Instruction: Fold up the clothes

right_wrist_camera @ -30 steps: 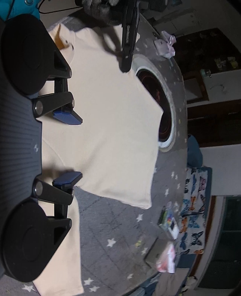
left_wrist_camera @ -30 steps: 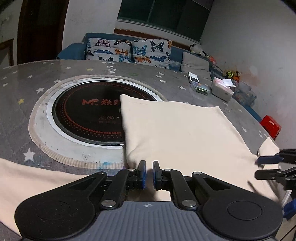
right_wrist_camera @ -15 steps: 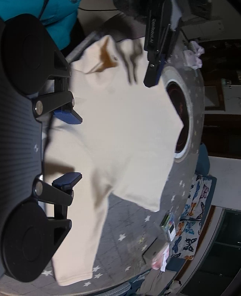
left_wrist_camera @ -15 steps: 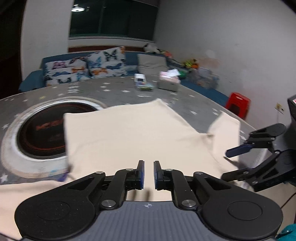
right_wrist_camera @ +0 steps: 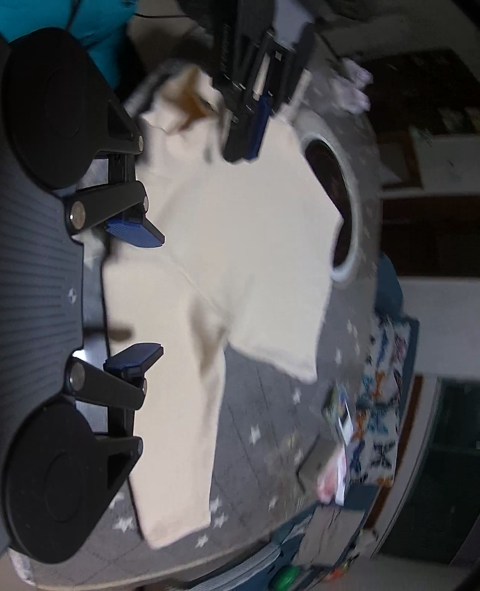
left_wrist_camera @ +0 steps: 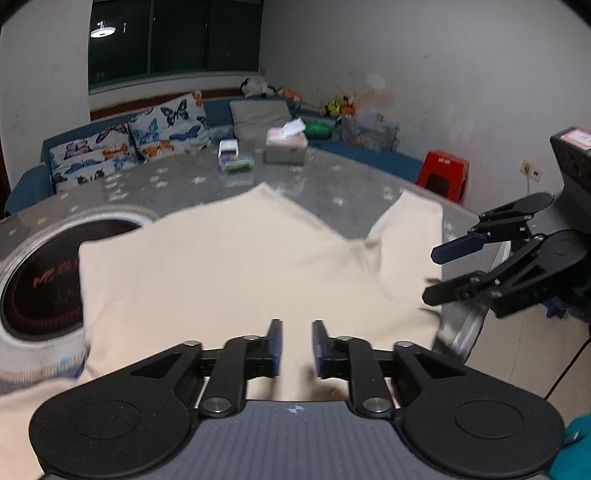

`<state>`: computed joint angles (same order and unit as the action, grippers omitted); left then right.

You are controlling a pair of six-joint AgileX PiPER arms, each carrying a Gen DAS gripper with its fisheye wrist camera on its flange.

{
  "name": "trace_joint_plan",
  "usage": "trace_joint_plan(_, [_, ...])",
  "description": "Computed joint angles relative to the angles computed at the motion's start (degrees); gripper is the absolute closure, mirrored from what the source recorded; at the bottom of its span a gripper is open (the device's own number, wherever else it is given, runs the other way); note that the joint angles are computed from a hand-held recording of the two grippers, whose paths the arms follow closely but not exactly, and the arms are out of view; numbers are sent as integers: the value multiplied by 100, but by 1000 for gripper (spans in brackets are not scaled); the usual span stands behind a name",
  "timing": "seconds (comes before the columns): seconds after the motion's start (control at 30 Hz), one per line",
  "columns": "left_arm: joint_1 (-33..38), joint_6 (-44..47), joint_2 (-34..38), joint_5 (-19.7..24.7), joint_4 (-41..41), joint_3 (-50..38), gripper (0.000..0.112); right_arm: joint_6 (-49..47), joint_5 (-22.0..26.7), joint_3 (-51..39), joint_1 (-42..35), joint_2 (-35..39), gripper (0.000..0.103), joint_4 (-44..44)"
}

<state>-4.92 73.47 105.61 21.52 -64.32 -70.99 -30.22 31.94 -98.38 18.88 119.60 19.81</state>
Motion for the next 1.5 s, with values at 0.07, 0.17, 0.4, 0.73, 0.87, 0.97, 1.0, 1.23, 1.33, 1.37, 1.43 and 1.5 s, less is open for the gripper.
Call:
trace_joint_plan(0.07, [-89, 60, 73, 44, -64, -125, 86, 366, -120, -44, -103, 37, 47, -270])
trace_joint_plan(0.17, [-276, -60, 226, 108, 21, -310, 86, 1351, -227, -327, -355, 294, 51, -1013])
trace_joint_plan(0.4, [-552, -467, 476, 259, 306, -578, 86, 3634, -168, -1408, -876, 1175, 61, -2498])
trace_joint_plan(0.73, [-744, -668, 551, 219, 534, -645, 83, 3722, -558, -1703, -1168, 1550, 94, -1975])
trace_joint_plan(0.87, [-776, -640, 535, 160, 535, -620, 81, 3735, -985, -1166, -1156, 1201, 96, -1987])
trace_joint_plan(0.97, [-788, -490, 549, 148, 426, -619, 78, 3701, -1315, -750, -1137, 808, 96, -1983])
trace_joint_plan(1.0, [-791, -453, 569, 157, 402, -631, 78, 3641, -1395, -643, -1127, 681, 96, -1957])
trace_joint_plan(1.23, [-711, -189, 500, 141, 77, -552, 78, 1827, -1525, -400, -877, -86, 96, -660])
trace_joint_plan(1.33, [-520, 121, 291, 109, -313, -334, 75, 789, -1345, -580, -678, -247, 96, 87])
trace_joint_plan(1.37, [-434, 228, 210, 76, -453, -235, 74, 569, -1274, -657, -623, -255, 96, 232])
trace_joint_plan(1.43, [-253, 427, 48, 9, -719, -44, 74, 74, -997, -1020, -448, -187, 96, 565])
trace_joint_plan(1.5, [-54, 644, -128, -102, -1013, 179, 73, -280, -734, -1366, -285, -81, 96, 799])
